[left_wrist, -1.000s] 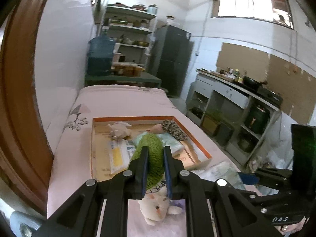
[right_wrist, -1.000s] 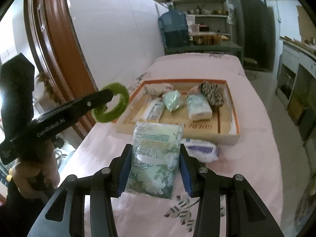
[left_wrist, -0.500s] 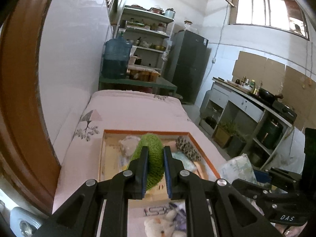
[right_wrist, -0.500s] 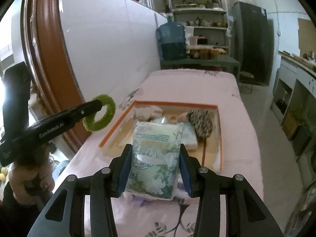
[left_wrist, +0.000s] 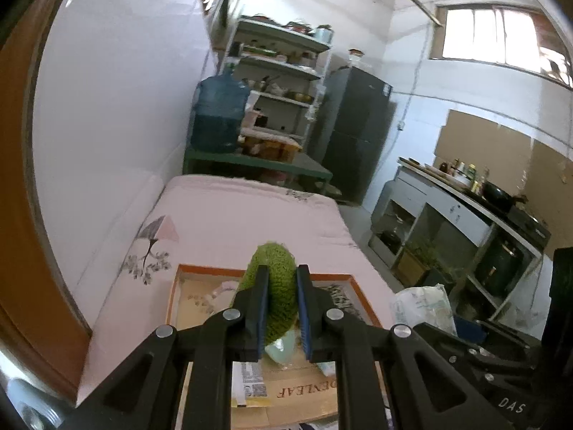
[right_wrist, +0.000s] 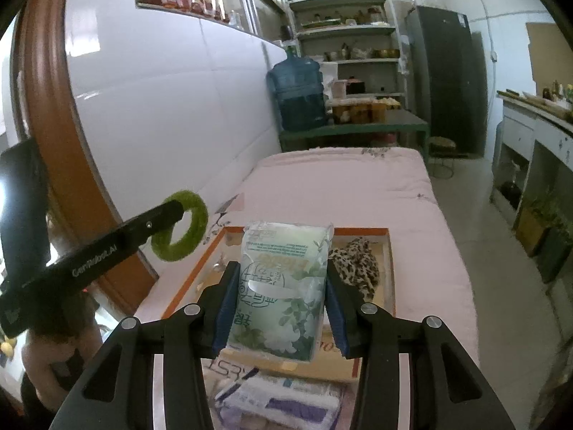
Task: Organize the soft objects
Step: 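Lift the plush toy and tissue pack and carry both over the box lid, then lower the plush toy and tissue pack into the box and open both tools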
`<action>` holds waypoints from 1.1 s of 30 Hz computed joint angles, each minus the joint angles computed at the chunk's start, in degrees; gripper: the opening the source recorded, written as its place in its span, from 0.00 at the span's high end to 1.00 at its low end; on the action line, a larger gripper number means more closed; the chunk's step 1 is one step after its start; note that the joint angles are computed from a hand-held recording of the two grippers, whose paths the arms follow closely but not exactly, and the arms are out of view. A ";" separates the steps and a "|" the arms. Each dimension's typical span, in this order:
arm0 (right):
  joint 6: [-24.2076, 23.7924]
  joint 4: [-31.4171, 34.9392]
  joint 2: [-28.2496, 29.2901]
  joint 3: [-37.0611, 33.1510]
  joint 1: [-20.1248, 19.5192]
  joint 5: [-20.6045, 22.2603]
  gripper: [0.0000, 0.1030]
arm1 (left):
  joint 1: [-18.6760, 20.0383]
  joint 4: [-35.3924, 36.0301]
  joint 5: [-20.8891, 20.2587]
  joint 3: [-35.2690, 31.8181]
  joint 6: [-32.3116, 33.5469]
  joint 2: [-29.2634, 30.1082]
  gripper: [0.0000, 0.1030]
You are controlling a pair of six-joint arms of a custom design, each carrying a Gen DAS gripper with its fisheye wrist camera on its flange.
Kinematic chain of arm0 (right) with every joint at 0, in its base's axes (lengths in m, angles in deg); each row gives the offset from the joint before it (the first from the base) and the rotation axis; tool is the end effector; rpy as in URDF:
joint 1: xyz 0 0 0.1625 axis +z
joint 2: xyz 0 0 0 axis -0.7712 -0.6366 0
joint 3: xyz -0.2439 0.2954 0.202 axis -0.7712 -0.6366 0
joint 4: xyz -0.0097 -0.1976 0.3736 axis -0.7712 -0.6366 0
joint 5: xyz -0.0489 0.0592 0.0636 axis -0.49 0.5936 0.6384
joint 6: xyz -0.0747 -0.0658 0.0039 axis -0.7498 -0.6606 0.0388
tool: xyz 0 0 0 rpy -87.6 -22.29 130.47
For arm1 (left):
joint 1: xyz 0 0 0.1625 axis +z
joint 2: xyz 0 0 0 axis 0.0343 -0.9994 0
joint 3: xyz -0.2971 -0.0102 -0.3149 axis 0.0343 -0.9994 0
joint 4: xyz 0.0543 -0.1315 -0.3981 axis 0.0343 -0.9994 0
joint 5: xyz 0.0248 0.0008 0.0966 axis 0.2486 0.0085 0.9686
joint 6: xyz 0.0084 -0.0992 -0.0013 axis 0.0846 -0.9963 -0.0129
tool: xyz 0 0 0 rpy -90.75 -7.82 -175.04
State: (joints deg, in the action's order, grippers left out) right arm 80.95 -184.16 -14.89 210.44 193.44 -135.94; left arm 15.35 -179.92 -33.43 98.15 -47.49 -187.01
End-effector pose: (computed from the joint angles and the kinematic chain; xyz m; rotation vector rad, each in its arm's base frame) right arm 0.4237 -0.2377 0.0401 0.7295 -2.4408 1.0593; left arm -0.0991 -0.2605 0.3547 0.5098 2.3789 -1.3158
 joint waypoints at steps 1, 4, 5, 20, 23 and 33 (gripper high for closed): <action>-0.13 0.02 0.50 -0.39 -0.49 0.47 0.55 | 1.59 -2.56 -0.19 0.56 1.68 0.45 0.86; -0.93 -0.28 2.79 -1.95 -2.59 2.21 0.55 | 6.18 -8.30 -0.76 1.71 5.82 1.76 0.86; -1.18 -0.40 3.42 -2.35 -3.18 2.65 0.55 | 8.15 -11.45 -1.55 2.05 8.08 2.59 0.86; -3.91 -5.73 10.35 -3.43 -10.24 9.22 0.55 | 17.24 -21.17 -4.21 4.85 15.17 7.80 0.86; -4.11 -5.99 10.43 -2.90 -10.95 9.76 0.55 | 18.41 -22.65 -4.79 5.01 16.09 9.24 0.86; -3.43 -5.44 10.18 -2.07 -11.80 10.88 0.55 | 20.85 -25.18 -6.27 5.36 17.45 12.16 0.86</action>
State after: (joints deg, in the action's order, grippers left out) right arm 77.52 -189.61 -4.72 208.37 181.64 -125.06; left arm 36.20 -205.11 -39.70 103.51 -30.03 -174.85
